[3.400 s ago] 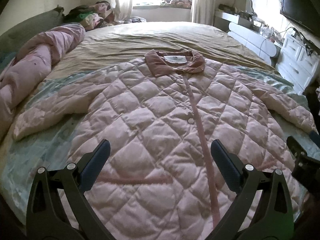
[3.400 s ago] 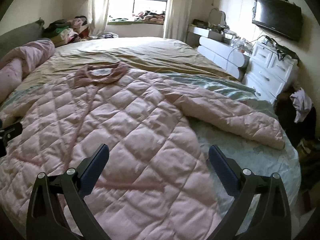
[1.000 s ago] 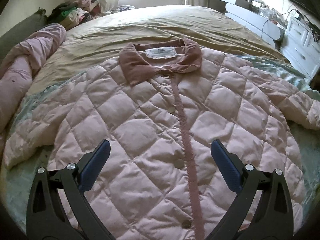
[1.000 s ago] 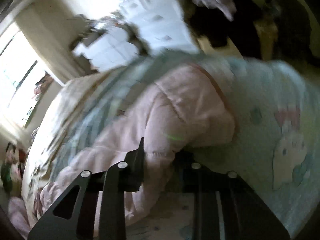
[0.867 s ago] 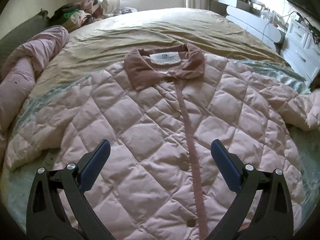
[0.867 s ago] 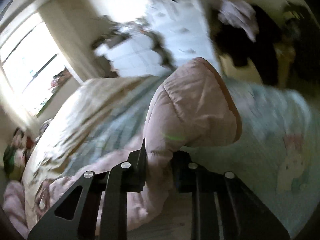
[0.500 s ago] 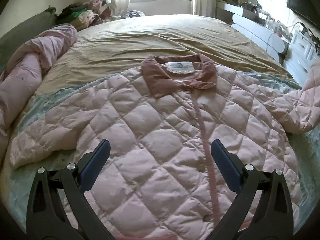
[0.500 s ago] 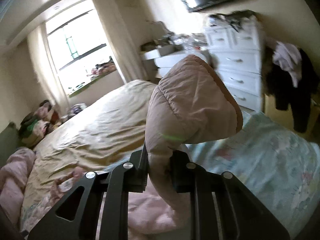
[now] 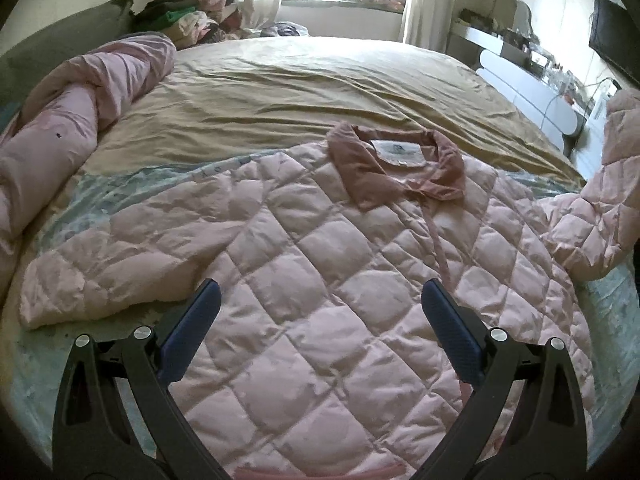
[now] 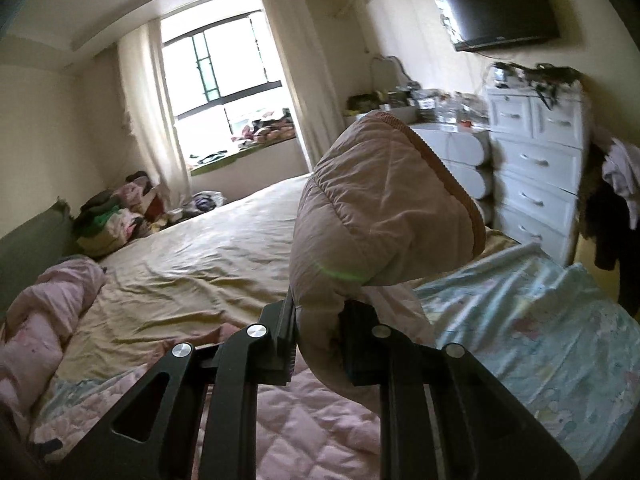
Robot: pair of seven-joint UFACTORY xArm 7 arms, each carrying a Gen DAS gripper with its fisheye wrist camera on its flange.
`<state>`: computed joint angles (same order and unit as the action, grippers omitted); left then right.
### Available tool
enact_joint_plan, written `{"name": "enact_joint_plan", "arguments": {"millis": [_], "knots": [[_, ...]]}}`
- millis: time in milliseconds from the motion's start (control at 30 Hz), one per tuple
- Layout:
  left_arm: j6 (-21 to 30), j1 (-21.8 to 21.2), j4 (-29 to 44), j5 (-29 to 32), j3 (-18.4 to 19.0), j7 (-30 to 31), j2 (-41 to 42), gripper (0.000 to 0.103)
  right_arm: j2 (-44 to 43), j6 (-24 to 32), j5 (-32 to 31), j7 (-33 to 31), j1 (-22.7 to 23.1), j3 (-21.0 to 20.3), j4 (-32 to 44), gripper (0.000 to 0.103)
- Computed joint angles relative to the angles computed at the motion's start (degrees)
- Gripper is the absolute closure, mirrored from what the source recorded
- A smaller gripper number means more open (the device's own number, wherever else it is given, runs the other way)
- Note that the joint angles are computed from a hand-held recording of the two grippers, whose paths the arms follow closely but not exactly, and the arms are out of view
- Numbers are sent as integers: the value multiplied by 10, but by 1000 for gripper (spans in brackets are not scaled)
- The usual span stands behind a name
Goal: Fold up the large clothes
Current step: 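Fold the held sleeve across the jacket body toward the collar and release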
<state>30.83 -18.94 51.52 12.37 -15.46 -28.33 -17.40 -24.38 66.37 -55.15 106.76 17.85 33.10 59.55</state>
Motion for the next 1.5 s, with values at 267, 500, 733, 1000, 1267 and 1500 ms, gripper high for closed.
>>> {"name": "enact_joint_plan", "arguments": {"millis": [267,500,733,1000,1267,1500], "knots": [[-3,14,-3,-35,33,46,-15,9,155,-3,-92,14,28,26,114,86],[-10,31,-6,-49,45,70,-10,9,302,-15,-172,17,92,4,210,87],[-24,37,-15,-70,53,88,2,9,438,-28,-200,-16,162,-41,314,87],[-43,28,-23,-105,63,112,22,9,563,-32,-171,-82,233,-92,426,86],[-50,13,-15,-172,80,147,50,9,591,-99,-110,-98,256,-126,425,49],[-44,0,5,-309,112,227,69,9,578,-155,-71,-108,281,-157,408,44]]}}
